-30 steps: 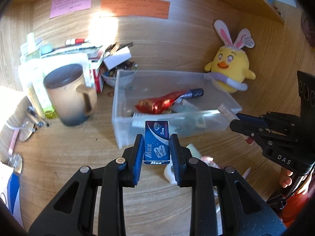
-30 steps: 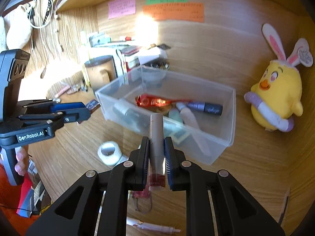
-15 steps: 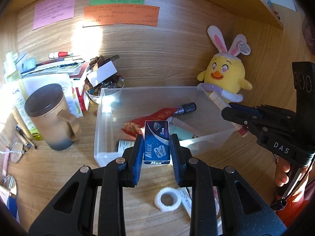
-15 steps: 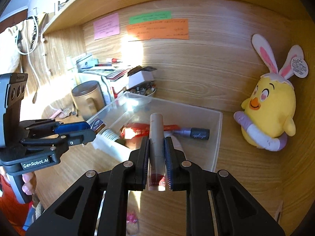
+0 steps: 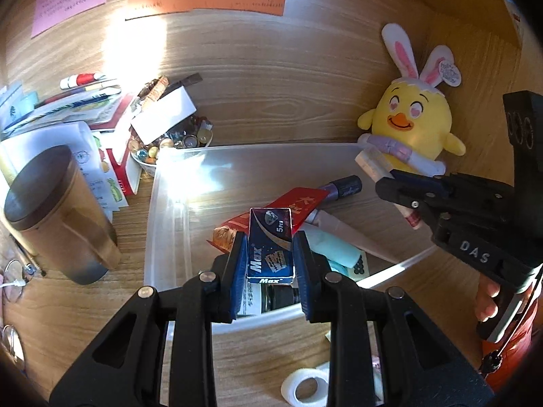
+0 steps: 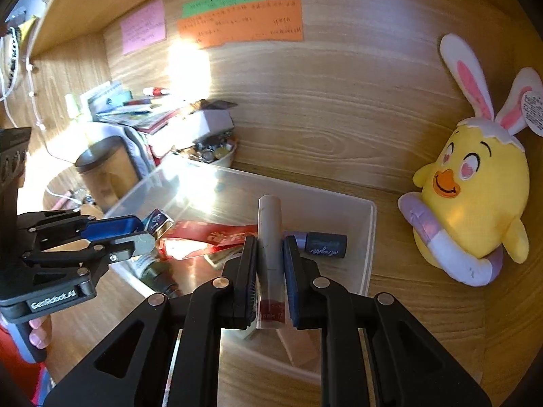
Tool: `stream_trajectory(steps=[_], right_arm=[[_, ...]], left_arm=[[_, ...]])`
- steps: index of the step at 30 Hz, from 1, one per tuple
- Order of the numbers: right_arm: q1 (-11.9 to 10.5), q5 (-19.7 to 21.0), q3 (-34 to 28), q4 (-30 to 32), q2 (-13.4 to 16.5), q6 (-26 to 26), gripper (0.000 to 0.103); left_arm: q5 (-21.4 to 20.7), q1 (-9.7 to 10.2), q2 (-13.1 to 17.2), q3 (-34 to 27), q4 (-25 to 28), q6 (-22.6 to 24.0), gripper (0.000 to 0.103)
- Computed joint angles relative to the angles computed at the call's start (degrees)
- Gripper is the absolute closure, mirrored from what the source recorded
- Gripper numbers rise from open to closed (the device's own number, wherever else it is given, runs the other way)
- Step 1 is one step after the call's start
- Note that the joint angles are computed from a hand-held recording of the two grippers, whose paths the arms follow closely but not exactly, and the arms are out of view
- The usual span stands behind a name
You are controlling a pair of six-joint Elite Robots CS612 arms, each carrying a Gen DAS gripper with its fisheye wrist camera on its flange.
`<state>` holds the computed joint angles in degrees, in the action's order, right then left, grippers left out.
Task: Organize objects
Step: 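Lower the Max box and red-capped tube into the clear box and open both tools, then grasp the braided cord with the right tool while the left grasps the white tape roll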
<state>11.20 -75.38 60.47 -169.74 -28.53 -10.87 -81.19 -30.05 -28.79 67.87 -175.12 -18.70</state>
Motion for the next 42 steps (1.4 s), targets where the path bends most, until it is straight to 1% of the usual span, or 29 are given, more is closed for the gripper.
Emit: stream_trajectory(steps=[3,6,11,15,18,21,23,25,26,27,28,32,34,36,37,39,42], right_arm=[[0.3,-1.4,-1.6,1.3,1.0,0.2,0.089],[0.3,-1.4,-2.8,3.5,1.8,0.2,0.089],[0.7,-2.2,-3.8,5.3,2.5,-0.8,0.089],[0.9,-2.7,-4.6,6.5,3.0,-1.2,0.089],[0.9,-2.9,-4.8,6.9,3.2,-1.4,0.089],[1.1,-3.9,-4.3,5.9,3.0,-1.3,0.089],[1.0,-3.6,-4.1,6.0,2.8,-1.2,0.088],[1.0,-3.5,-3.9,6.2,2.6,-1.1,0.083],[1.0,-3.5,-3.7,6.3,2.4,-1.0,0.078],[0.9,-3.4,-3.5,6.3,2.2,-0.9,0.073],[0.9,-3.2,-3.1,6.0,2.0,-0.8,0.071],[0.8,-3.2,-0.7,3.4,0.6,-0.9,0.059],[0.8,-3.3,0.6,1.9,-0.1,-1.1,0.053],[0.8,-3.6,2.1,0.1,-0.9,-1.1,0.046],[0.8,-3.7,2.8,-0.8,-1.2,-1.2,0.045],[0.9,-4.0,4.3,-2.5,-2.0,-1.4,0.04],[0.8,-4.0,6.5,-4.3,-3.0,-1.7,0.037]], left_arm=[[0.0,0.02,0.6,-0.9,0.6,0.8,0.076],[-0.5,0.08,1.0,-1.4,1.0,1.0,0.076],[-1.2,0.27,1.3,-1.8,1.5,1.2,0.076],[-0.1,0.11,1.3,-1.6,1.3,1.6,0.076],[-0.2,0.16,1.1,-1.4,0.9,1.7,0.076],[0.0,0.08,0.8,-1.0,0.7,1.8,0.076],[0.2,0.0,0.5,-0.7,0.5,1.9,0.076],[0.4,-0.1,0.2,-0.1,0.0,2.0,0.074],[0.5,-0.16,0.0,0.2,-0.4,1.9,0.073],[0.7,-0.22,-0.3,0.7,-0.8,1.9,0.069],[1.1,-0.31,-0.6,1.3,-1.4,1.8,0.065],[2.0,-0.59,-1.6,3.1,-3.3,2.0,0.058],[2.2,-0.71,-2.3,4.3,-4.5,2.3,0.048],[2.9,-0.95,-2.9,5.7,-6.2,2.7,0.04],[3.3,-1.08,-3.1,6.2,-6.8,2.9,0.037],[4.4,-1.39,-3.6,7.4,-8.0,3.5,0.034],[5.4,-1.73,-4.3,9.0,-9.2,3.9,0.028]])
